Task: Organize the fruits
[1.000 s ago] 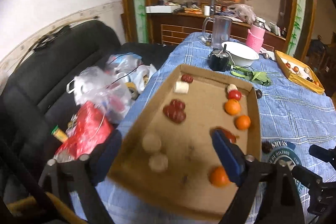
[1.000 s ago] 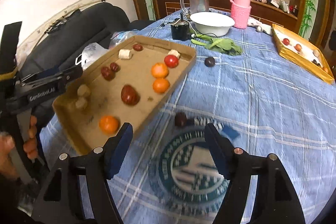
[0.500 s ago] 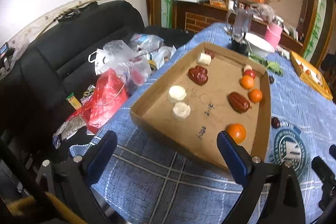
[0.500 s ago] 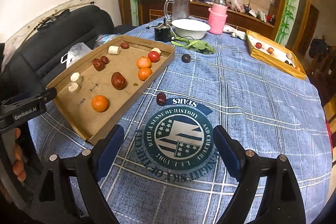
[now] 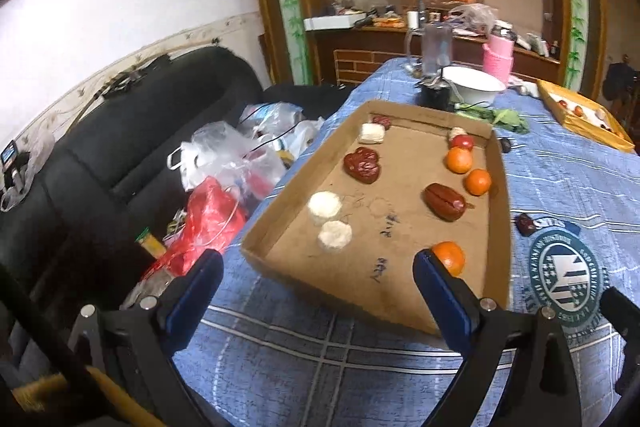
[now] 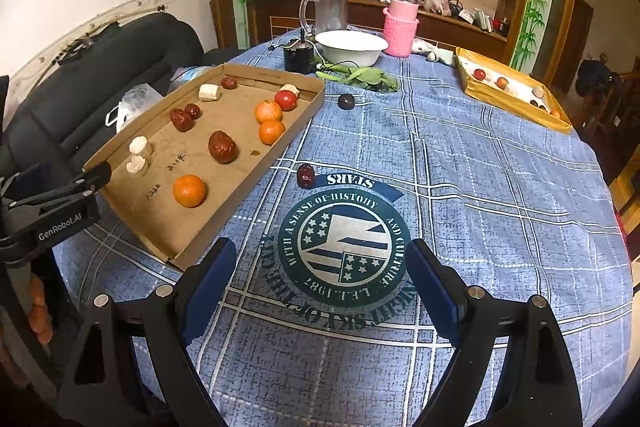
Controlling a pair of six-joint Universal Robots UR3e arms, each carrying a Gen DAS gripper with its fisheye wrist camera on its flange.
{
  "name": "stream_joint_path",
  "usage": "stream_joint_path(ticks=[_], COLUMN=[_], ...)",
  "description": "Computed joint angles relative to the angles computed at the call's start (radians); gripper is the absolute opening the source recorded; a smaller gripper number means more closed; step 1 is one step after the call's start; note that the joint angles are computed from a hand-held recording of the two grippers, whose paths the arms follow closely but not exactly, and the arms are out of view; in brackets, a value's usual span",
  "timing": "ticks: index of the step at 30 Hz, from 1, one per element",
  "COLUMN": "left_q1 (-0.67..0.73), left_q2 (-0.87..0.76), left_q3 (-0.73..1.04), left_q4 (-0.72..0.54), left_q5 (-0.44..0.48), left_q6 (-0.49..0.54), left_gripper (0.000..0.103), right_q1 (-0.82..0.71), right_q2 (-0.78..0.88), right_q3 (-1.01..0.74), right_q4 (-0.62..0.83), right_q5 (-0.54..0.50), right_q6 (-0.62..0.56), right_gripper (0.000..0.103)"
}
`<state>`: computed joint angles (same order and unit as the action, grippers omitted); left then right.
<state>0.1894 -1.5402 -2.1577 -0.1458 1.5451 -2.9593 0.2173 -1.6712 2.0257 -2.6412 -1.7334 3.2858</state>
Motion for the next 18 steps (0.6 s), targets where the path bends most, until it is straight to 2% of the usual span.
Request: stream_joint_path(ticks=[3,6,18], left_q1=[0.018,0.020,0.022], left_q2=[0.022,0.026,0.031], left_q3=[-0.016,-0.010,-0.013], left_q4=[-0.011,-0.041,-0.059], left_q5=[-0.060,-0.082,-0.108], left_q6=[0.001,0.004,-0.003], left_gripper=[0.097,0.097,0.097], right_q1=[-0.002,-0.004,-0.015], right_q2=[0.002,0.003,0.009], right_q3=[0.004,0.008,-0.002], right_q4=[0.009,0.013,0.023], right_q5=[0.002,0.005,0.020], right_q6=[0.003,0.003,-0.037], right_gripper=[0.087,0.087,0.087])
